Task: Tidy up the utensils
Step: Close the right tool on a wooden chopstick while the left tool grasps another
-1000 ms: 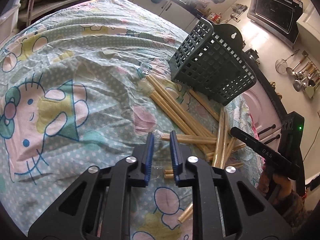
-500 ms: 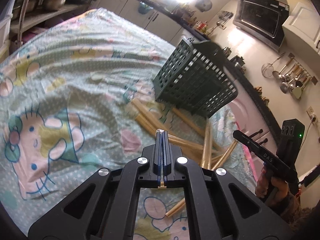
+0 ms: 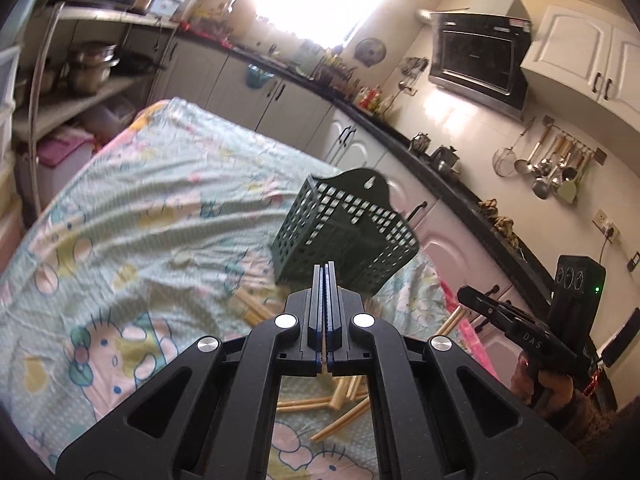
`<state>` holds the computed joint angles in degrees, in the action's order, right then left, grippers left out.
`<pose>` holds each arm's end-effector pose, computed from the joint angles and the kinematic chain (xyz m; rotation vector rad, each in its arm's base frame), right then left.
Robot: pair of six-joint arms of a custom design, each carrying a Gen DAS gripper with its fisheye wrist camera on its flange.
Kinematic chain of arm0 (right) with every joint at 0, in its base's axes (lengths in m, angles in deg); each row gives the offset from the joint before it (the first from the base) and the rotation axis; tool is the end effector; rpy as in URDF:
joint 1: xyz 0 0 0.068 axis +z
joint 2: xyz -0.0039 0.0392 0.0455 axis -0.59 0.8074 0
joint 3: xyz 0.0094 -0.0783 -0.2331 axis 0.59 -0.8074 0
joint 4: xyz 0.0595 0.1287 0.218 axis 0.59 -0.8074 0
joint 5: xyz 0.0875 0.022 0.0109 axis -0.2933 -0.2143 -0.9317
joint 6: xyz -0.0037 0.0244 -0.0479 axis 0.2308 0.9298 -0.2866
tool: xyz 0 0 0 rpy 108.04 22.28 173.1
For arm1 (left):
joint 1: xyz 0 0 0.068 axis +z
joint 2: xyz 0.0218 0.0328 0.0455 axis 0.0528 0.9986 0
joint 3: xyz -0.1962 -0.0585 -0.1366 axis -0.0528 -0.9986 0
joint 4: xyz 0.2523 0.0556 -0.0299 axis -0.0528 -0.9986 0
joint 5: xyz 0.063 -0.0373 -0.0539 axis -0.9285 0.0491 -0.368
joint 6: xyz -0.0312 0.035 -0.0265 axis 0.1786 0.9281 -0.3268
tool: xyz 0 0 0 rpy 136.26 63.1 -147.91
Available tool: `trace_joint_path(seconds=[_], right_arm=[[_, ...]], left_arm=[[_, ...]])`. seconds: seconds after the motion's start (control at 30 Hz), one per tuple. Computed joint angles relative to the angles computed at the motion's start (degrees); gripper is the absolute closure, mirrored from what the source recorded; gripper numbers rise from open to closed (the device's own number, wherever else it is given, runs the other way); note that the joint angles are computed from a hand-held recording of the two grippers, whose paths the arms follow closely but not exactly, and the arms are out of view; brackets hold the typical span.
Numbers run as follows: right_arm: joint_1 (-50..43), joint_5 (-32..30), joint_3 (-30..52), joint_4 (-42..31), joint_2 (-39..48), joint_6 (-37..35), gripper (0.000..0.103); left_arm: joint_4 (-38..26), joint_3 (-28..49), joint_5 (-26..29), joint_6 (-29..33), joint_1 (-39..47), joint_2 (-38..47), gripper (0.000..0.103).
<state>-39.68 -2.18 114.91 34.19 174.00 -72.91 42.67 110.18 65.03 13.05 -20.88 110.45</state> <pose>0.3555 0.0012 0.2820 -0.6284 2.1304 0.6079 0.2815 -0.1217 0.2629 -0.2441 2.0560 -0.5637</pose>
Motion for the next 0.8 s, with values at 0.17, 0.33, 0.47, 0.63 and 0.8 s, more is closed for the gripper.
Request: trace_joint_path(seconds=[0.17,0.33,0.47,0.63,0.8], right_arm=[[0.1,-1.8,0.4,-0.1,-2.7,0.3,0.100],[0.3,-3.0,1.3,-0.9,-3.9,0.3,0.100],[-0.2,-4.6,2.2,-1.4,-5.0,0.6,0.100],[-0.7,-5.8,3.2,-1.3,-6.2,1.4,0.100],[-1.4,-6.7,4.5,-0.4,-6.9,2.7,0.100]], left_arm=[[-3.6,1.9,-0.7,1.9,-0.1,1.3,0.103],[-5.0,0.8,1.8,0.6,1.8,5.6,0.089],[-4.7,0.4,3.9,0.4,3.0,10.3,0.082],[-3.8,0.4,7.0,-0.5,4.0,14.2,0.068],[-1.4,0.1,10.3,-2.0,5.3,16.6,0.068]])
